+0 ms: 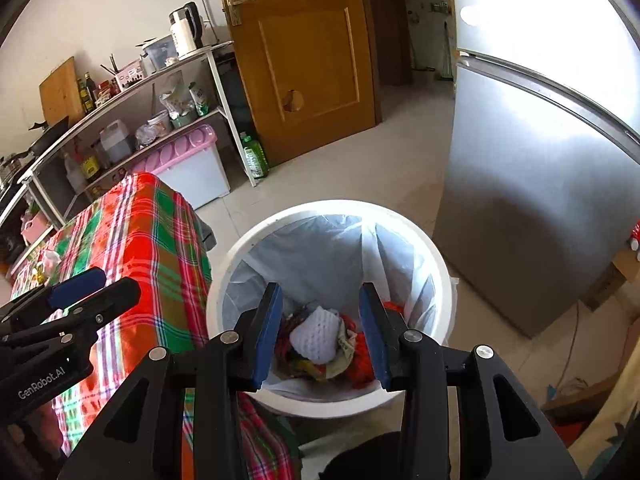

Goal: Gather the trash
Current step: 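Move both tools back over the bed toward the cup and gold wrapper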

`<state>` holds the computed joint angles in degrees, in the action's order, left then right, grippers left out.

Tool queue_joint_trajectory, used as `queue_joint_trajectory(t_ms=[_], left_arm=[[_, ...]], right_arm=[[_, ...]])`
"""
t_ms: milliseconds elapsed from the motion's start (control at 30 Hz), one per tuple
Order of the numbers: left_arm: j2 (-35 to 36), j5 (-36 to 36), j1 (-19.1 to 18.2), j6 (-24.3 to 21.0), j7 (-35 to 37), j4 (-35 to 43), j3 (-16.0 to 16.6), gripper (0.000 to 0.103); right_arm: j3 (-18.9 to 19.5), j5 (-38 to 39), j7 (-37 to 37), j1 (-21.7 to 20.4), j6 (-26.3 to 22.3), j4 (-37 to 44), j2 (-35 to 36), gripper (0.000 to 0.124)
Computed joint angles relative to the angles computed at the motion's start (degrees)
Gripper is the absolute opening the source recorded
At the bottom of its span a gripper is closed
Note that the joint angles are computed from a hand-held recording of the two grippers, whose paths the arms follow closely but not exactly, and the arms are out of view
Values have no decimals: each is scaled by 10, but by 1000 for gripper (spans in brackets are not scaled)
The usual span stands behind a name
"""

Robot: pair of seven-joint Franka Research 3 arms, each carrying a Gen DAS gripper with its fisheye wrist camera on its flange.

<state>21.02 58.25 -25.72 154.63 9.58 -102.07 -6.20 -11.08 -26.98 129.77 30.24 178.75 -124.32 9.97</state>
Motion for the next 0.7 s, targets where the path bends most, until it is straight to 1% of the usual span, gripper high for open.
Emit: queue_joint_trajectory(t_ms=[133,233,333,400,467,633,700], left_arm=[[-41,16,12,19,-43,-51,6,65],[-71,45,22,14,-83,-85,6,65],[-101,73,39,7,-127,-119,-1,65],[-120,84,53,1,-148,-143,-8,65],[-139,92,68,-3,-165,-164,-16,65],[-187,111,101,-18,-207,-220,-32,66],[-204,117,115,-20,-221,-241,-37,66]], right_arm=[[6,3,-8,9,14,4,-1,41],[8,14,-22,22,22,8,1,41],[21,39,-50,27,24,14,4,41],[38,65,-79,24,27,21,8,41],[64,99,-115,13,27,29,14,41],[64,135,-154,43,16,59,33,41],[75,156,-177,45,11,72,43,41]])
